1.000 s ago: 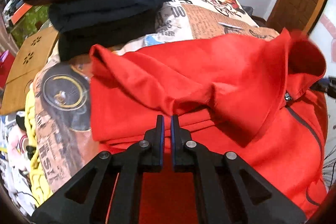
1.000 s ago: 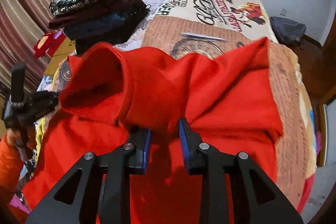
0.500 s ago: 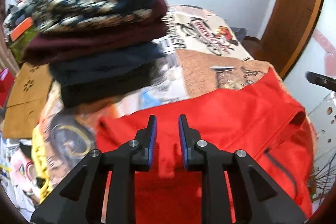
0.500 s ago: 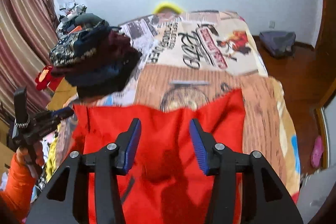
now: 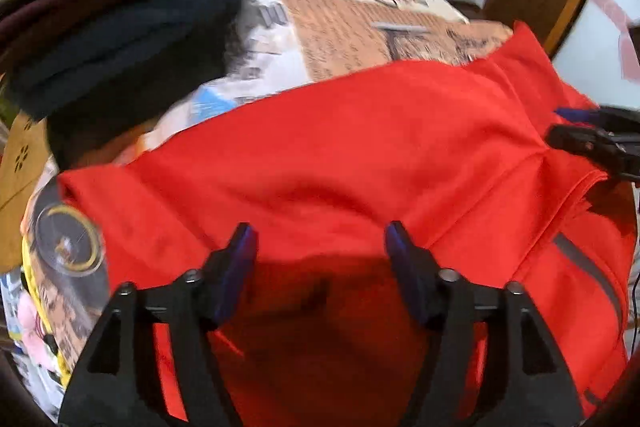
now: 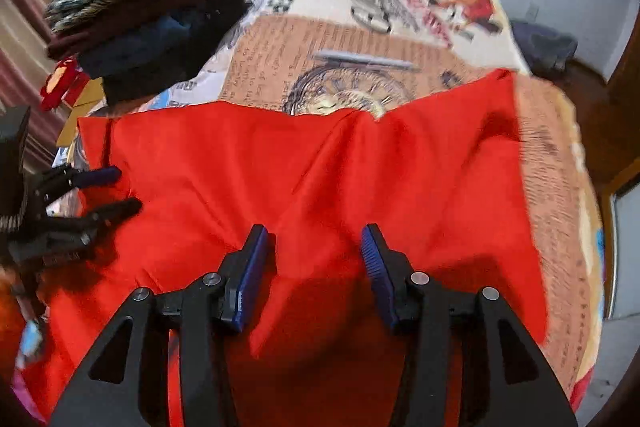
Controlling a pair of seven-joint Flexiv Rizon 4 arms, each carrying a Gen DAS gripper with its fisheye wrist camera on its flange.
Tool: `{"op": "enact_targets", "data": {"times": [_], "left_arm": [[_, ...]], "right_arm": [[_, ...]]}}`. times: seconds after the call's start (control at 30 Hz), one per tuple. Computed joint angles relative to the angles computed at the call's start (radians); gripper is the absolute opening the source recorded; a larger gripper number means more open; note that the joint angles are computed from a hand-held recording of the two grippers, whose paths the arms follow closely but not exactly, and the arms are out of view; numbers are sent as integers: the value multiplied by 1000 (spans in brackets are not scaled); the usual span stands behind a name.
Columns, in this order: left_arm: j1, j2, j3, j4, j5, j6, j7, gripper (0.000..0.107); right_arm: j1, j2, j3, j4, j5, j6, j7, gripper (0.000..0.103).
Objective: Fold large clothes
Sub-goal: 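Open both tools and release the jacket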
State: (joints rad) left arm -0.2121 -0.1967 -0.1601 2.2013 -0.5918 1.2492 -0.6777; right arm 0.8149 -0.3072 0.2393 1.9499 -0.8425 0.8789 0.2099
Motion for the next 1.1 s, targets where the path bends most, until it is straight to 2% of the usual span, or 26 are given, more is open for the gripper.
{"op": "enact_targets", "data": {"times": [0.03,0.07,0.13,0.23,0.3,0.33,0.4,0.43,0.53,0.63,0.73,0.9,1.0,1.1], "left_arm": [[5,12,3,13,-15,8,0,84],[10,22,9,24,-26,10,-3,85],[20,41,13,51,-71,3,11,85],[27,73,22,94,-177,-25,54,87],[23,97,43,123,-206,-46,64,88],[18,106,55,138,-196,-35,57,88],[2,109,98,158,-71,21,-29,88],[14,118,94,173,-57,38,-33,88],[34,145,114,182,-41,1,-56,88],[41,179,124,184,-90,-22,-31,88],[30,204,128,176,-124,14,-4,88],[18,173,117,94,-233,29,23,88],[29,126,110,33,-198,46,-56,89],[47,70,118,-19,-68,71,-197,96]], "right_arm": [[9,19,1,16,-19,-10,23,52],[10,32,6,28,-24,-9,41,60],[4,56,13,54,-35,10,92,63],[2,75,25,72,-46,5,156,63],[8,83,38,73,-45,-22,171,63],[11,84,45,68,-38,-38,167,63],[15,79,56,52,-14,-69,146,63],[15,78,58,48,-6,-74,141,63],[17,88,63,53,10,-86,162,63],[20,111,70,56,14,-110,186,63],[26,145,79,54,-17,-178,207,63],[9,199,97,53,-55,-276,212,67],[-18,228,102,70,-77,-284,246,72],[-73,253,90,121,-107,-163,311,72]]}}
